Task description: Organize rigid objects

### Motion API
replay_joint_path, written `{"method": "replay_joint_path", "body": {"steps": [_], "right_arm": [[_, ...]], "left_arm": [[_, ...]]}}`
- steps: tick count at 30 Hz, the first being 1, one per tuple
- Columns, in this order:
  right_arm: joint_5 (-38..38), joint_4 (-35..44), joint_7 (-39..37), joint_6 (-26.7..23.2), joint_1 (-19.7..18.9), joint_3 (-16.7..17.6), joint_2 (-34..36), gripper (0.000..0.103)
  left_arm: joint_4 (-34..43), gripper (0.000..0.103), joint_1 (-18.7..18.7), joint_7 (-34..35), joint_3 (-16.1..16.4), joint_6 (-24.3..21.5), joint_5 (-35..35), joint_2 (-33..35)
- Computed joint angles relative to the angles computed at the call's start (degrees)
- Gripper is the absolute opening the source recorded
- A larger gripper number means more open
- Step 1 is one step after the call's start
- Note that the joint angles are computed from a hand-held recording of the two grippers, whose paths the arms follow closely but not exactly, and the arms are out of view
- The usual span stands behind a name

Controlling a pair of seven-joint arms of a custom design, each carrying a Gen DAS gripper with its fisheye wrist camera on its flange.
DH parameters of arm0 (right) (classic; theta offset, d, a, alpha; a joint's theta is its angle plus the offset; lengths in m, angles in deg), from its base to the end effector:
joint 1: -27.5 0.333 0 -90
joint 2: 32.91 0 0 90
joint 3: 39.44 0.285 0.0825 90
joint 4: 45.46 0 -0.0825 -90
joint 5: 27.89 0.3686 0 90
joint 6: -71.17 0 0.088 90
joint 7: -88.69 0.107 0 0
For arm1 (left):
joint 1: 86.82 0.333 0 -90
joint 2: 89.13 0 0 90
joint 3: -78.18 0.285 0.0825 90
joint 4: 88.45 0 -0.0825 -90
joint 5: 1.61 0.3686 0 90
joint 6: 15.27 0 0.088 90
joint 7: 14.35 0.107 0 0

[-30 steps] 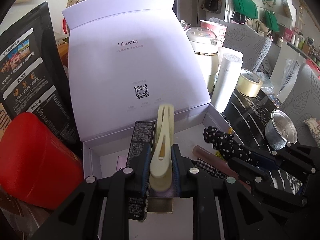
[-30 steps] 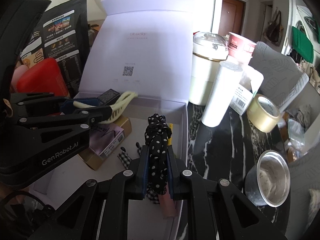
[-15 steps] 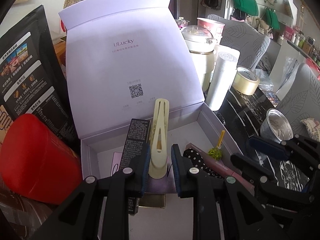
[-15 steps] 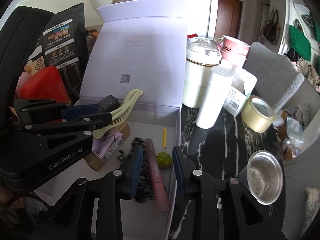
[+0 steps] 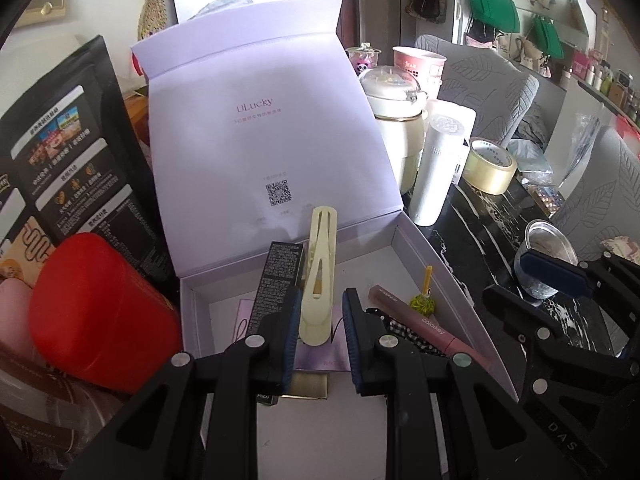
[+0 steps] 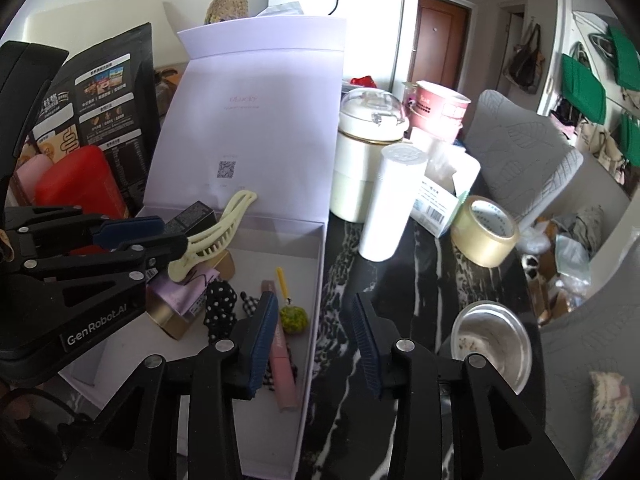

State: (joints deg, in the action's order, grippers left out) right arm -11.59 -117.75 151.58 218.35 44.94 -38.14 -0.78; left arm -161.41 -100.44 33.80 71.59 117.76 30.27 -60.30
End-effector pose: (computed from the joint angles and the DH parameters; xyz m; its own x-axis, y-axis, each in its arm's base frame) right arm 0.6999 0.2279 0.4992 0.5606 -0.8271 0.0409 -0.5730 -0.4231 -0.7019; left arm 0.6838 -0.2204 0.5064 0.1578 -0.9858 -0.0565 -0.7631 -0.0854 -0.6406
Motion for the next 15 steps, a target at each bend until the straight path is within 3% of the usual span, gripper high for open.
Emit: {"method": "replay_joint_path", "body": {"steps": [15], "right_arm": [[3.25,-12.28,-4.77,5.19,-1.08,1.27,-9.57,0.038]], "left_arm": [[-8.36,0.021,-1.35,-5.88,-0.34,1.12,5.47,-7.93]]}}
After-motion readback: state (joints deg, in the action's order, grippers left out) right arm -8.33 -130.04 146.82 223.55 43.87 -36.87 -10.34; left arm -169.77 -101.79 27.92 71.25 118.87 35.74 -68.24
